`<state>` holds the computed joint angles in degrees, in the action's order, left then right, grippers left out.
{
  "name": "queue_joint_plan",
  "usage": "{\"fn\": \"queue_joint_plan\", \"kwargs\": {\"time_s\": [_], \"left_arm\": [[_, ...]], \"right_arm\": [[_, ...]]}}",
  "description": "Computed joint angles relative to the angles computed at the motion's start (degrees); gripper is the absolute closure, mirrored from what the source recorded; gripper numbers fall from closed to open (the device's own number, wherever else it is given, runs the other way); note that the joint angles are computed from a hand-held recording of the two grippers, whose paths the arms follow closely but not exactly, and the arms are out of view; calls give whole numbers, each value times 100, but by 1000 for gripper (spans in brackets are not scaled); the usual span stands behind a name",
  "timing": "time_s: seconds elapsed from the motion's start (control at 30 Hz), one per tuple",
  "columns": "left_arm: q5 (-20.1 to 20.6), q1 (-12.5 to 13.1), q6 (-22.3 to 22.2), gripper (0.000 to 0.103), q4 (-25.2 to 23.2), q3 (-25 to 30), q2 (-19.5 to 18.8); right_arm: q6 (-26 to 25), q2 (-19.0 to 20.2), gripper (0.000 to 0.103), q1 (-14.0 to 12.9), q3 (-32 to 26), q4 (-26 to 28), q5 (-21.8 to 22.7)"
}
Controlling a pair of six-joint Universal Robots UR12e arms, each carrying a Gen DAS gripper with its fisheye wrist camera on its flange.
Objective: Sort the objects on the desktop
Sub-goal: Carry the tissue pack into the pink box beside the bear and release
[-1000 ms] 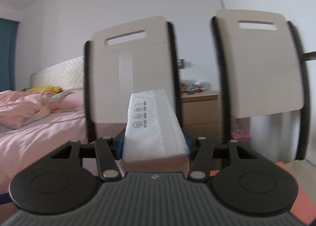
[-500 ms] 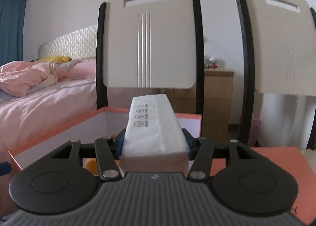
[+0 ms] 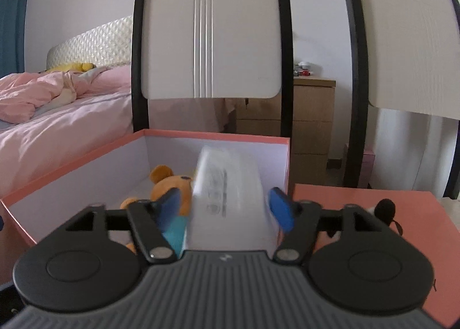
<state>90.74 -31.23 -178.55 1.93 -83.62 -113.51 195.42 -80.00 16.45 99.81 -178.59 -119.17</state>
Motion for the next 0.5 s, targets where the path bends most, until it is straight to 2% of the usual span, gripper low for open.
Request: {"fn": "queue_joint_plan", "kwargs": {"time_s": [0.33, 0.5], "left_arm": [[40, -13, 46, 0, 25, -1, -8], [34, -16, 73, 0, 33, -19, 1]], "right_arm": [[-50, -143, 10, 34, 173, -541, -425], [-4, -281, 4, 55, 308, -505, -612]]}}
